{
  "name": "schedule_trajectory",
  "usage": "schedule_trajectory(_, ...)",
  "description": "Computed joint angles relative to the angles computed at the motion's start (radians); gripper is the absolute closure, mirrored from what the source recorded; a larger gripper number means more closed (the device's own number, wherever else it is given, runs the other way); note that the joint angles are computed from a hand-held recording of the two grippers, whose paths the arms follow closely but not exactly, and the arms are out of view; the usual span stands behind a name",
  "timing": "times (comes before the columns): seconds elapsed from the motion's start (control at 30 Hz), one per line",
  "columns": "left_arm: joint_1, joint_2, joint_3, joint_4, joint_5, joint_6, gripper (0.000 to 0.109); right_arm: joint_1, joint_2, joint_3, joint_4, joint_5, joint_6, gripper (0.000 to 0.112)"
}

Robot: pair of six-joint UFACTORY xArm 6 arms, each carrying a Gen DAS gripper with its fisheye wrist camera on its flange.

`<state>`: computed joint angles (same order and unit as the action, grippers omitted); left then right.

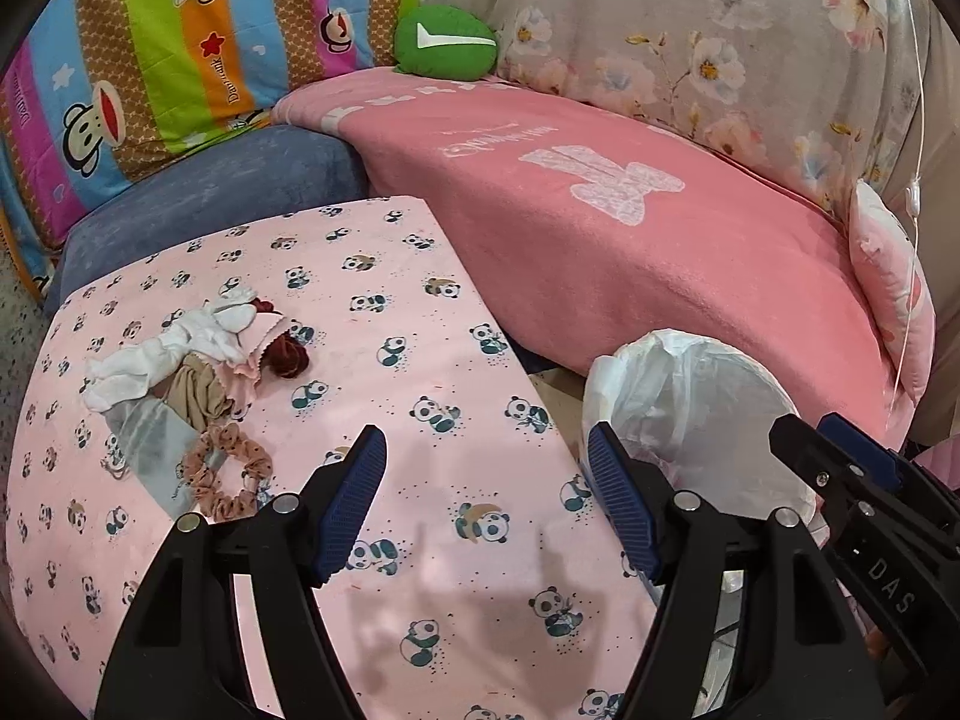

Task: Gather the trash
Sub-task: 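Move both tools back over the remaining clothes on the mattress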

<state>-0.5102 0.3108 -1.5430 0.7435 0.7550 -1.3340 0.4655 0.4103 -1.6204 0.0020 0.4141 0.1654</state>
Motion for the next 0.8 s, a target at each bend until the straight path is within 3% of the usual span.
schedule_trajectory(0.8, 0.068, -0.296, 0.377, 0.082, 0.024, -0.205, 0.042, 0.175, 0.068, -0.09, -0.012, 0.069, -0.062, 0.066)
